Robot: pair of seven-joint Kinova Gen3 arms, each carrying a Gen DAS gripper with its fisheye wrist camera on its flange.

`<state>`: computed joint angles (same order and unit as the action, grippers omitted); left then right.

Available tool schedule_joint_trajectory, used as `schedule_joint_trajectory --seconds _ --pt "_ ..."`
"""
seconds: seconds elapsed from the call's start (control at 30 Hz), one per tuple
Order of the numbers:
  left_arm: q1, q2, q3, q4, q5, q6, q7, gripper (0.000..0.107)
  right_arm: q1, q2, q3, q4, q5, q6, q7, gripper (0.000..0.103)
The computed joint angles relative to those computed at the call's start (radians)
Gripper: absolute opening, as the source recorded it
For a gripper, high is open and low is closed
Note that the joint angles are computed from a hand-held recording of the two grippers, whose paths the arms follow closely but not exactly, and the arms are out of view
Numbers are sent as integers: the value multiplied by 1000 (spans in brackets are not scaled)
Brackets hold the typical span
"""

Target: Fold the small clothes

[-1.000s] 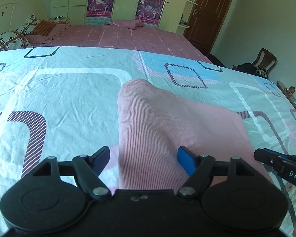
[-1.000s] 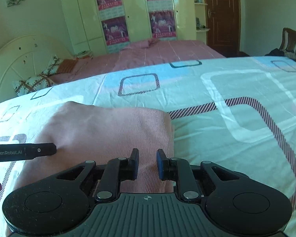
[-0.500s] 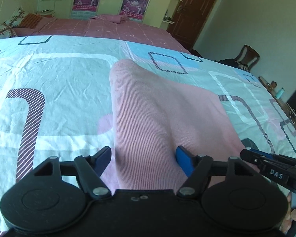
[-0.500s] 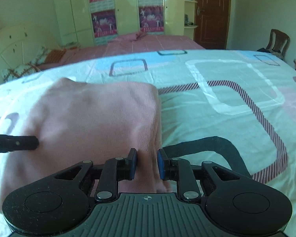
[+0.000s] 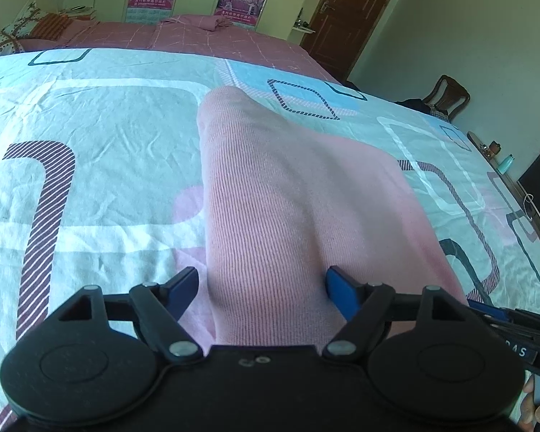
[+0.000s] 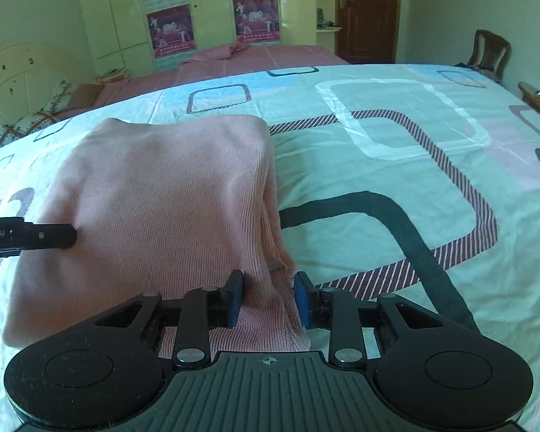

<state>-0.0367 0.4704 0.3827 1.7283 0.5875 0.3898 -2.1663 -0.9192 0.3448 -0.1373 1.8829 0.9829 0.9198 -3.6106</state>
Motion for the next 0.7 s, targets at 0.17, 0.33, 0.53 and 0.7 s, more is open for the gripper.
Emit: schedule_joint_trajectory --seconds 0.17,0.33,0.53,0.7 --pt "49 -10 -43 -16 -39 7 51 79 17 -48 4 77 91 -90 -117 56" --pt "68 -5 -55 -40 -58 25 95 80 90 -80 4 118 171 -206 -171 57" --pt "50 37 -47 -101 -39 74 120 83 191 -86 23 154 304 -376 -218 67" --pt "41 77 -33 -133 -29 83 109 82 268 -57 53 163 414 -517 -296 67"
